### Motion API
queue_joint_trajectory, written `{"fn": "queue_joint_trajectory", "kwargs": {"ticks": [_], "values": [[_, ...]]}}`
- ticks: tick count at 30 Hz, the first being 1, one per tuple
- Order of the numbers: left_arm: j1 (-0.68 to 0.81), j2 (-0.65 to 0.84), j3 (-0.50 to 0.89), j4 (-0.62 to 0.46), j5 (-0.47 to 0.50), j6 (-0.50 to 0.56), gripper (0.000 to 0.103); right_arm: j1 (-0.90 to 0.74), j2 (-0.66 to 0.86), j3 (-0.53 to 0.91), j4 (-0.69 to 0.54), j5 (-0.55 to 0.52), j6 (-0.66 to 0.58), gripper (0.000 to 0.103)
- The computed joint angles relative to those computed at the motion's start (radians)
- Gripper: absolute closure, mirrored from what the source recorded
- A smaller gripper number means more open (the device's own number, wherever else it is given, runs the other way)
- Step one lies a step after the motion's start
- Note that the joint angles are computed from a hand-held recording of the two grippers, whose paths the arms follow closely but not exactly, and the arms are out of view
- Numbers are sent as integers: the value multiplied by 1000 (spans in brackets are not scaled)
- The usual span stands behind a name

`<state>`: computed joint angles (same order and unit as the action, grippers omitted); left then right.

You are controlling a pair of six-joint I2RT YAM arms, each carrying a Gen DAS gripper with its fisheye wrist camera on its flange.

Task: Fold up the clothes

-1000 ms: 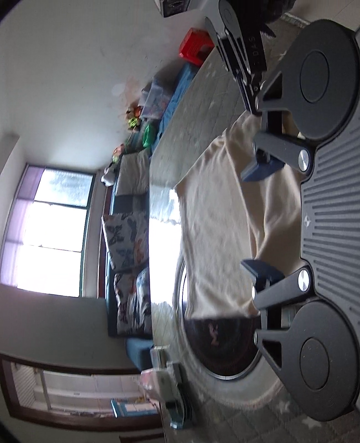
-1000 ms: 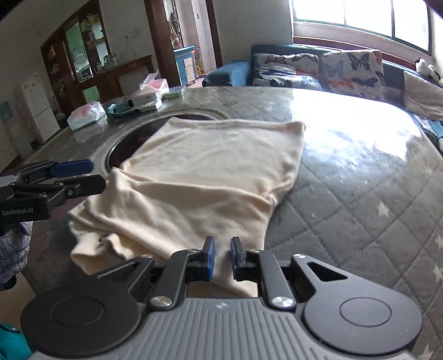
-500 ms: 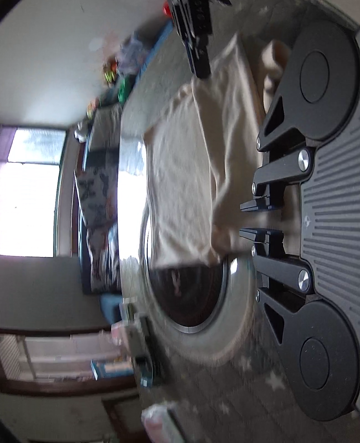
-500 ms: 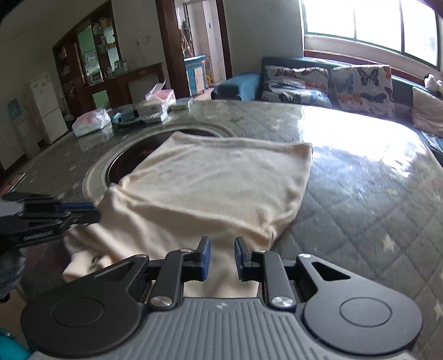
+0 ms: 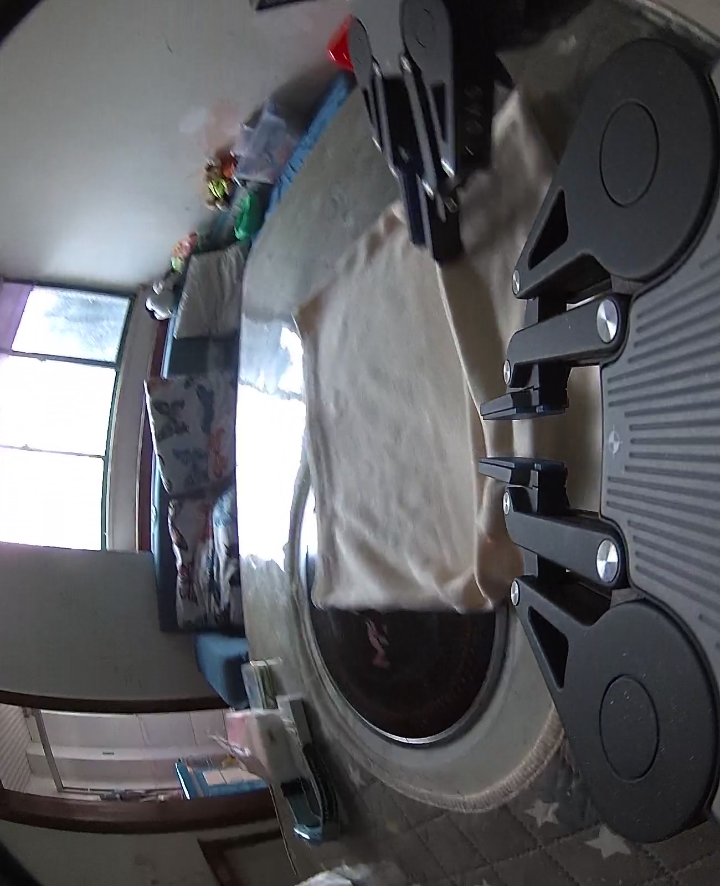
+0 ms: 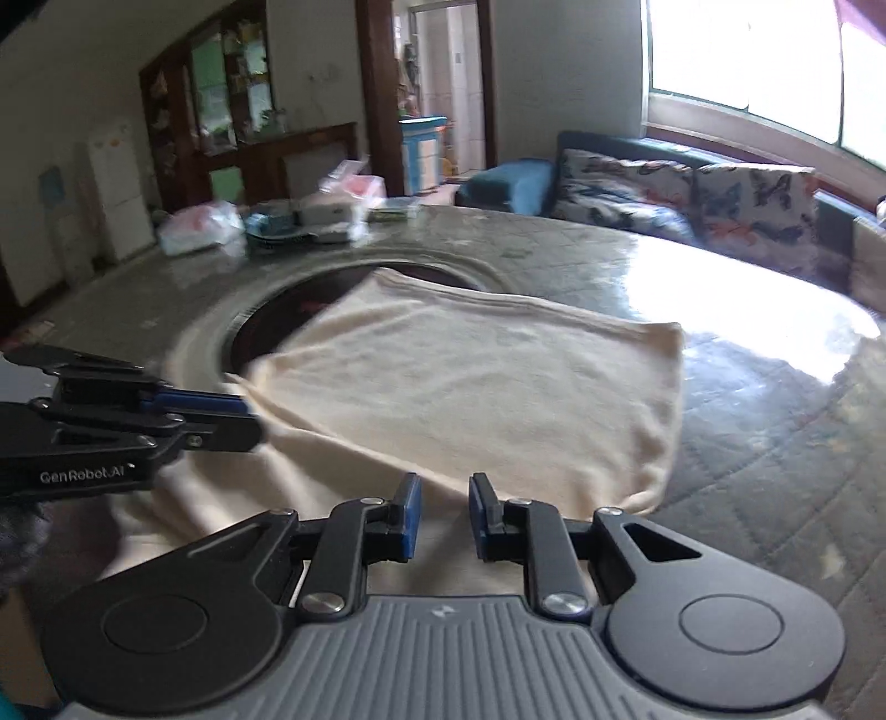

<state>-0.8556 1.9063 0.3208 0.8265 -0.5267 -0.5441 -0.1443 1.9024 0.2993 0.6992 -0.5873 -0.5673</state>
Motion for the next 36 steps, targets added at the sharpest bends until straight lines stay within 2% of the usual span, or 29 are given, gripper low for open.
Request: {"fn": "queue_joint_trajectory", "kwargs": {"ticks": [3, 6, 9, 12, 17, 21, 28, 33, 35, 36], "values": [[14, 8, -89, 119, -2, 1, 86, -29, 39, 44, -18, 5, 26, 83], [2, -38, -117, 62, -79, -23, 86, -56, 43, 72, -66, -20, 28, 82], [17, -85, -152, 81, -54, -29, 86, -42, 22, 47, -40, -17, 27, 82], [-4, -104, -156, 122, -45, 23, 86, -17, -18, 18, -40, -37, 22, 81], [26, -44, -83, 107, 39, 108, 85, 119, -90, -19, -116, -69, -40, 82], [74, -22, -58, 58, 76, 123, 85, 240, -49, -20, -78, -25, -15, 82], [134, -76, -112, 78, 119, 133, 85, 317, -49, -34, -88, -68, -36, 82], [152, -160, -173, 85, 98, 118, 82, 325, -18, -4, -85, -73, 43, 80], [155, -195, -188, 75, 84, 111, 73, 337, -5, 4, -93, -89, 51, 80], [159, -211, -195, 70, 81, 106, 71, 345, -3, 1, -90, -98, 44, 80]]}}
